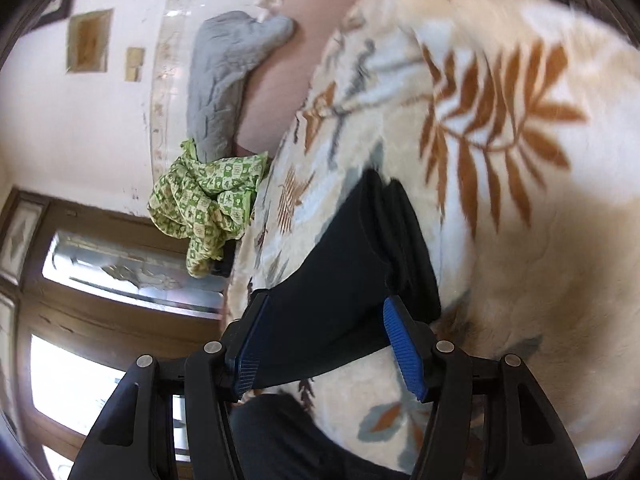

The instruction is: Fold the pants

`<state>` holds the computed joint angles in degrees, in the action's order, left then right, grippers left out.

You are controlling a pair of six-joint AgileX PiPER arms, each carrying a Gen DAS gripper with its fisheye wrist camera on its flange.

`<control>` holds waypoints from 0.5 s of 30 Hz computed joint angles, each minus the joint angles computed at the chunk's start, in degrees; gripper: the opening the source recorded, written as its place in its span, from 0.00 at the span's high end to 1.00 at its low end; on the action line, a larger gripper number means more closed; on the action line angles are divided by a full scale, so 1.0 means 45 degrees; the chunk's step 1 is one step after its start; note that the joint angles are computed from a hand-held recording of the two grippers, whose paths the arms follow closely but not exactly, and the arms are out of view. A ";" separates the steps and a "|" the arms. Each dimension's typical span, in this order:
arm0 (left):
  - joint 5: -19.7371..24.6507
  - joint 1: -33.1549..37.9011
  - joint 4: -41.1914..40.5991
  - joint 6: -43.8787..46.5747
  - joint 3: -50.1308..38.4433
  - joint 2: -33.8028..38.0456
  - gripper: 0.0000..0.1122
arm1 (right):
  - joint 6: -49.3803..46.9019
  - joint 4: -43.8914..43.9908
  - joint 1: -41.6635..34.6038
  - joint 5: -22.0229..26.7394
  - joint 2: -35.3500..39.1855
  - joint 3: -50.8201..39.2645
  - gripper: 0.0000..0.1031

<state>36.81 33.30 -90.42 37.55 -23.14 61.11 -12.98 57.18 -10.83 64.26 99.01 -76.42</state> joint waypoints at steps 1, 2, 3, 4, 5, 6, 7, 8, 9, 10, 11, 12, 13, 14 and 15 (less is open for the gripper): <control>-0.0092 -0.0072 -0.0051 -0.0008 -0.0066 0.0126 0.79 | 0.0162 -0.0191 0.0067 -0.0134 0.0031 -0.0024 0.42; -0.0101 -0.0091 -0.0175 0.0071 -0.0109 0.0292 0.76 | 0.0487 -0.0505 0.0144 -0.0285 0.0086 -0.0081 0.42; -0.0099 -0.0102 -0.0278 0.0085 -0.0091 0.0372 0.76 | 0.0852 -0.0752 0.0172 -0.0336 0.0202 -0.0114 0.42; -0.0105 -0.0151 -0.0412 0.0154 -0.0052 0.0451 0.76 | 0.1207 -0.0919 0.0181 -0.0292 0.0354 -0.0129 0.44; -0.0128 -0.0180 -0.0358 0.0093 -0.0090 0.0504 0.76 | 0.1266 -0.0906 0.0156 -0.0295 0.0437 -0.0135 0.44; -0.0146 -0.0194 -0.0327 0.0081 -0.0080 0.0510 0.76 | 0.1252 -0.0920 0.0193 -0.0342 0.0468 -0.0172 0.43; -0.0217 -0.0254 -0.0393 0.0127 -0.0088 0.0539 0.76 | 0.1143 -0.0905 0.0268 -0.0359 0.0530 -0.0298 0.44; -0.0315 -0.0339 -0.0457 0.0138 -0.0107 0.0577 0.80 | 0.1127 -0.1031 0.0355 -0.0391 0.0583 -0.0458 0.50; -0.0370 -0.0387 -0.0428 0.0096 -0.0149 0.0621 0.83 | 0.1216 -0.1483 0.0578 -0.0531 0.0647 -0.0701 0.70; -0.0414 -0.0403 -0.0213 -0.0107 -0.0267 0.0712 0.89 | 0.1395 -0.1963 0.0772 -0.0560 0.0762 -0.0961 0.84; -0.0445 -0.0421 0.0003 -0.0304 -0.0386 0.0768 0.96 | 0.1535 -0.2596 0.1042 -0.0476 0.0938 -0.1320 0.97; -0.0534 -0.0477 0.0346 -0.0614 -0.0513 0.0761 0.96 | 0.1732 -0.3197 0.1287 -0.0560 0.0928 -0.1496 0.97; -0.0697 -0.0573 0.0807 -0.1055 -0.0679 0.0690 0.97 | 0.1945 -0.4028 0.1647 -0.0751 0.0820 -0.1668 0.97; -0.0764 -0.0609 0.1347 -0.1513 -0.0833 0.0574 0.97 | 0.2000 -0.4494 0.1843 -0.0884 0.0672 -0.1722 0.97; -0.0806 -0.0659 0.1989 -0.2037 -0.1010 0.0397 0.97 | 0.2035 -0.4939 0.2031 -0.1126 0.0392 -0.1712 0.97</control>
<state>33.18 30.34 -81.47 28.38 -27.69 62.90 -3.83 34.95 -1.69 59.19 100.77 -84.13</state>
